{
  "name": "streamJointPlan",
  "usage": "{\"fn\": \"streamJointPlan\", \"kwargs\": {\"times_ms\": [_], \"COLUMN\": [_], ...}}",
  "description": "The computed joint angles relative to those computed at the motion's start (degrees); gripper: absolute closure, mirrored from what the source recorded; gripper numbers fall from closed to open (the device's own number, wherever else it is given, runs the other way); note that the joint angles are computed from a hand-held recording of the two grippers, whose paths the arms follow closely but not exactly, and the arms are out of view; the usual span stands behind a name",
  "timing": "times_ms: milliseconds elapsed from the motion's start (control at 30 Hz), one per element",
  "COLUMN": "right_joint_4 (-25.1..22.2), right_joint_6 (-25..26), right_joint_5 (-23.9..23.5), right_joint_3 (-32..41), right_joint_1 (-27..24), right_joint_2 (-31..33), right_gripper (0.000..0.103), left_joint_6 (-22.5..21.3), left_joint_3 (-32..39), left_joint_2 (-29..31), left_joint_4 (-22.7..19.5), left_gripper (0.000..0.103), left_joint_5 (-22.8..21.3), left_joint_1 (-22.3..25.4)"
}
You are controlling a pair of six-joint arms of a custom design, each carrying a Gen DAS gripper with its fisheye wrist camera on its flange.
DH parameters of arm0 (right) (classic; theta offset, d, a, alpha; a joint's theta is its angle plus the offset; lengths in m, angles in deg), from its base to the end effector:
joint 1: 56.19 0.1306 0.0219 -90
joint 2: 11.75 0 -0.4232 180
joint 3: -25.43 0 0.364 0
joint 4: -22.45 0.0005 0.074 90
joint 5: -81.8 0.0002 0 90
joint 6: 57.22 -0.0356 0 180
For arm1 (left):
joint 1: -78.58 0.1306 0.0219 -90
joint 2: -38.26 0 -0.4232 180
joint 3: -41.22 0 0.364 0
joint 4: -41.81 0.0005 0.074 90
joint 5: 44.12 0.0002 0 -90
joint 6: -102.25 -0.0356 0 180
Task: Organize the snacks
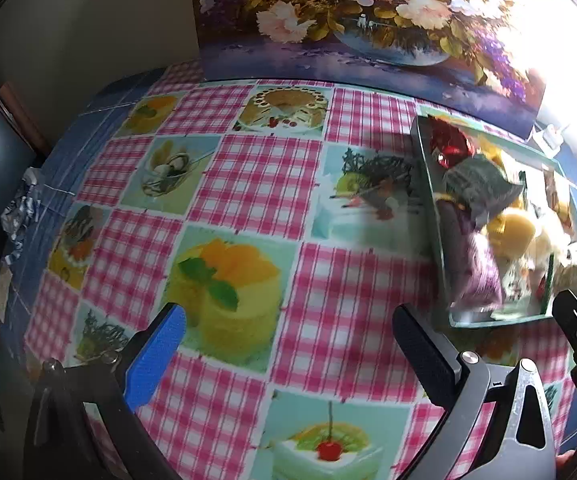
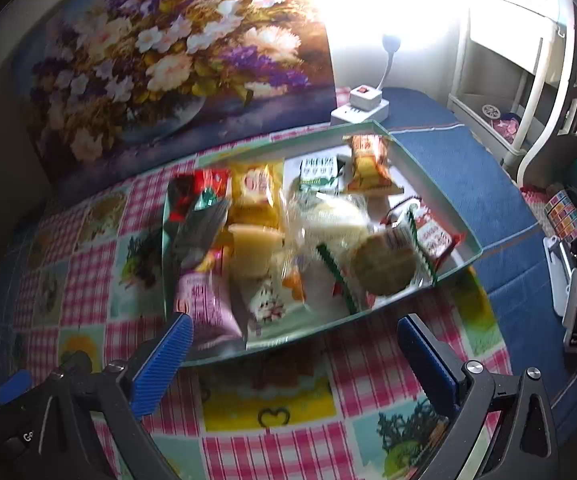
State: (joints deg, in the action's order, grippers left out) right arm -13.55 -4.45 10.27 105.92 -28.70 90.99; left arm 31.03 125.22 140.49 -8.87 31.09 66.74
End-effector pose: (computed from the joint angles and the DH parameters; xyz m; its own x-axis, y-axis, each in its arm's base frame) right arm 0.4567 0.2243 0.3138 -0.7760 0.2431 -0.5820 0.2255 0.9687 0.1039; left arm 0.4873 -0.0934 0.3291 -0.8995 -0.1295 -0.4174 -0.1913 0.9754 0.1097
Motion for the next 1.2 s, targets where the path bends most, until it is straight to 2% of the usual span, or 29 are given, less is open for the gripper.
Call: {"fn": "streamJointPlan", "kwargs": {"times_ms": [267,800,1200], "right_joint_4": [-0.2,-1.8,-1.8], "right_joint_6": [-0.5,0.4,1.1], "right_joint_5": [-0.3,0.9,1.3], "right_joint_3": [-2.0,-2.3,-2.1], "right_joint_1": [1.8,3.0,2.6], "right_joint_2": [-0.5,0.3,0.8], "right_gripper": [0.0,0.0,0.0], "left_joint_6": [-1.2,-2.9,-3.0], "left_joint_3": [-3.7,-5.5,-6.2], "left_joint_2": [-2.7,-3.0,-3.1], "left_joint_4": [1.2,1.5,2.7], "left_gripper": [0.0,0.0,0.0], "left_joint_5": [-2.1,-7.4,-6.6], "left_joint_1": [-0.6,-0.5,0.6]}}
